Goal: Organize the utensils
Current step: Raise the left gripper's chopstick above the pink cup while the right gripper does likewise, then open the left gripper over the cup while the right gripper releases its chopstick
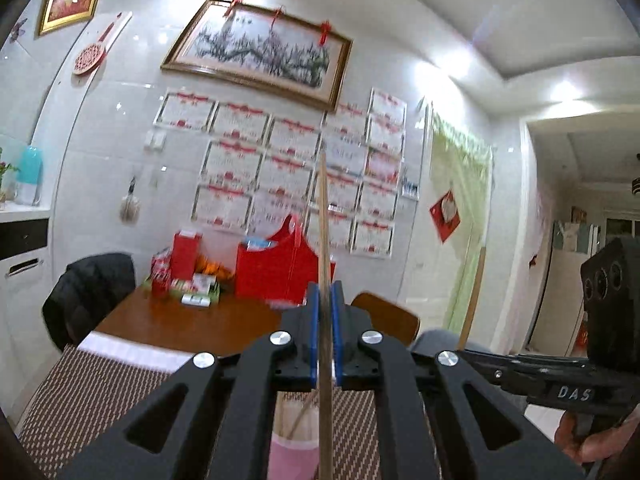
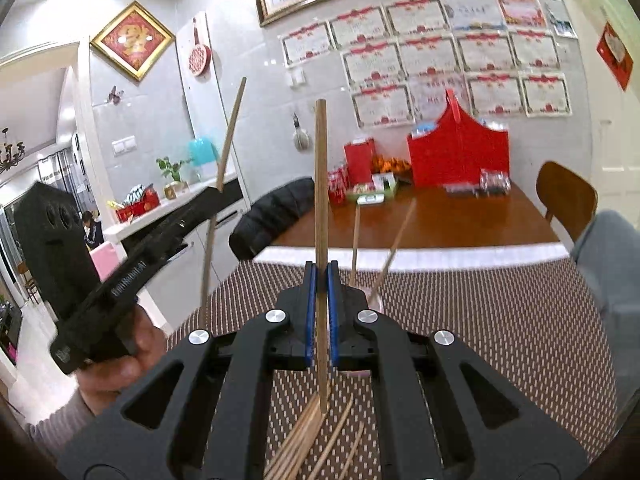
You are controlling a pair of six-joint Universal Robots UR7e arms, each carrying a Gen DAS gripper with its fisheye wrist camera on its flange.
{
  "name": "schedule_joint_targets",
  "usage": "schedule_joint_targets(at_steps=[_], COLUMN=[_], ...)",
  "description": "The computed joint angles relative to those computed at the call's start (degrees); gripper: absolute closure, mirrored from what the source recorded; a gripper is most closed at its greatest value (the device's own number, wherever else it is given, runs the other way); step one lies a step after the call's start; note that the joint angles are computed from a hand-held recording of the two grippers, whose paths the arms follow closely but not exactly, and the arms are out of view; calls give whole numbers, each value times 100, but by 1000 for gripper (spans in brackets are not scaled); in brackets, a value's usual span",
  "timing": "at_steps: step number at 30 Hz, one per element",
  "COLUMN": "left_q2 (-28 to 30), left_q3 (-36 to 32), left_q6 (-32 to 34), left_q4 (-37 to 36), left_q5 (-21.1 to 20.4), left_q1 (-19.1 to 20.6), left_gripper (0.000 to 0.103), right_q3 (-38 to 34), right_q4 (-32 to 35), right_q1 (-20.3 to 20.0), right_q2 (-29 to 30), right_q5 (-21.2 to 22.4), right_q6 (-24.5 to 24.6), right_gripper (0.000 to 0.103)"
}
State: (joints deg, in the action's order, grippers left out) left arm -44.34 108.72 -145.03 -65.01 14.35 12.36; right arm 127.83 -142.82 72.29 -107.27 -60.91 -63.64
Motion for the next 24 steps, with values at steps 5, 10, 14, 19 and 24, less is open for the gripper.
schedule_joint_targets(at_steps=[5, 10, 14, 19, 24], left_q2=[42, 178, 340, 500, 641], left_q3=[-162, -381, -628, -815, -984], left_q6=[192, -243, -622, -931, -1401], left_q4=[-149, 133, 493, 792, 1339], left_q5=[743, 1256, 1439, 1522, 1288], left_q1=[470, 998, 1378, 1654, 1768], left_gripper=[97, 97, 97, 97, 91], right_q3=[-303, -605, -756, -841, -918], right_q4=[-472, -963, -1243, -1468, -1556], right_q1=[421, 704, 809, 868, 875], right_q2=[496, 1106, 1522, 1896, 2174], right_q5=[-60, -211, -410, -686, -1018], right_q6=[378, 705, 830, 888, 1022], right_gripper=[97, 97, 97, 97, 97])
